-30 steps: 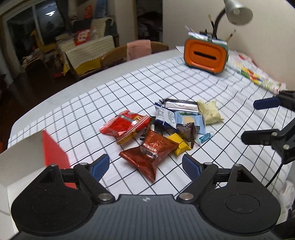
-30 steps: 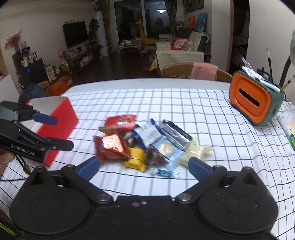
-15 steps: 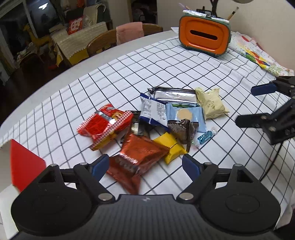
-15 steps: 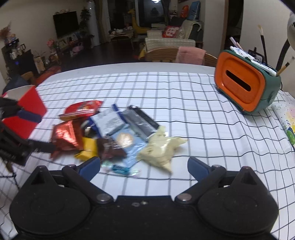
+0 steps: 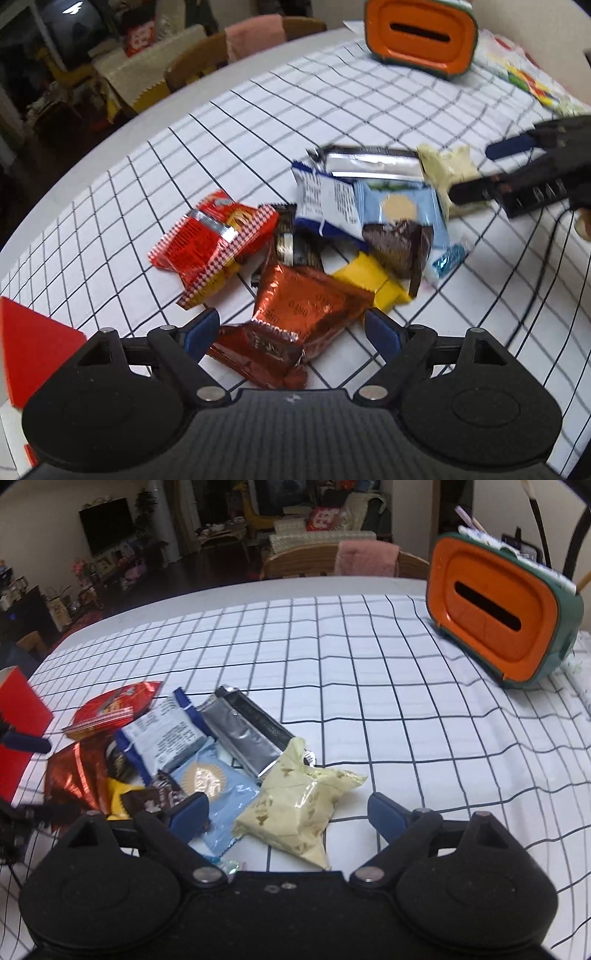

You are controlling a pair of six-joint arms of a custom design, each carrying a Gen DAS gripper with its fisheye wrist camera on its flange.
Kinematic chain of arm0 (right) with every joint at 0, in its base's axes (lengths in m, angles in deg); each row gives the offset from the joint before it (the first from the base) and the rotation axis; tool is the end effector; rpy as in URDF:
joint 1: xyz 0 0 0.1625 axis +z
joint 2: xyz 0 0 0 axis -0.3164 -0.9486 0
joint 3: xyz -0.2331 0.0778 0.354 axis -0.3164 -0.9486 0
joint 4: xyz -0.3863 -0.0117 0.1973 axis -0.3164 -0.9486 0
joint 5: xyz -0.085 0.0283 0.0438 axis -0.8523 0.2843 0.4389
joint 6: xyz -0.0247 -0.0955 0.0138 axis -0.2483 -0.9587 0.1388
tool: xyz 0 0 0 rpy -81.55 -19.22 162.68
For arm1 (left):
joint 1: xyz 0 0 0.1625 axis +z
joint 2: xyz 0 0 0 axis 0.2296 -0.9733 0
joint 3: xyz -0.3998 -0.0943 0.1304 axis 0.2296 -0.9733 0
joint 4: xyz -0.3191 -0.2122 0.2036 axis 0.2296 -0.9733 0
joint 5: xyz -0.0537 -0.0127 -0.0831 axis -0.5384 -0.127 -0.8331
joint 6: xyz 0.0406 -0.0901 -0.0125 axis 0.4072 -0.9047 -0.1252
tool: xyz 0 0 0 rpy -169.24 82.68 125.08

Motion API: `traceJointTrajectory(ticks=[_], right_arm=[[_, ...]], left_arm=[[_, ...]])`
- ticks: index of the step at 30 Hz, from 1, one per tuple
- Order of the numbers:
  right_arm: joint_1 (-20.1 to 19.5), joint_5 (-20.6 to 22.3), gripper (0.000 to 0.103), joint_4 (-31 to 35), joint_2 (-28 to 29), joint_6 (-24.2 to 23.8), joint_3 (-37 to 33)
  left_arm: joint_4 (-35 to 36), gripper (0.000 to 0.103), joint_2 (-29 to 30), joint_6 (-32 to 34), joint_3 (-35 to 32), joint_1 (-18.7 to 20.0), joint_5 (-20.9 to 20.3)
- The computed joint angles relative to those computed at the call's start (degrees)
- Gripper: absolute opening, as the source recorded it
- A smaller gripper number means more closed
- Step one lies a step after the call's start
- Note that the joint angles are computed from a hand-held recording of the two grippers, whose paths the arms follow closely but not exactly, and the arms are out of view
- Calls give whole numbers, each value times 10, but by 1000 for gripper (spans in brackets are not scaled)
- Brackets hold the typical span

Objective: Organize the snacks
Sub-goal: 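Move both tools back over the snack pile, then grasp the brown chocolate packet with the left gripper while the right gripper grasps the cream bun bag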

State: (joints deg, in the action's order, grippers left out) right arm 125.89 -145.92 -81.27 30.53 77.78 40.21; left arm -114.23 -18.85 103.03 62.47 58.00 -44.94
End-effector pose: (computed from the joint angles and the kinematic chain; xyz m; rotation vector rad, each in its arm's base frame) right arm 0.3028 -0.7622 0.0701 0.1275 -2.2789 0.8459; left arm -0.1014 -0.8785 0.2607 1.2558 2.2110 -0.1457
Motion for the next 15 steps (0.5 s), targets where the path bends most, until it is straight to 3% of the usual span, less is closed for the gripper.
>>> traceJointTrajectory(ticks=[5, 11, 15], right_arm=[[-8, 6, 89, 41, 10, 67, -24], [-12, 11, 76, 67, 14, 124, -30], [-10, 7, 64, 56, 13, 126, -26]], left_arm=[[-4, 86, 17, 20, -10, 2, 24], [6, 86, 28, 14, -28, 5, 25], [14, 71, 35, -6, -42, 8, 25]])
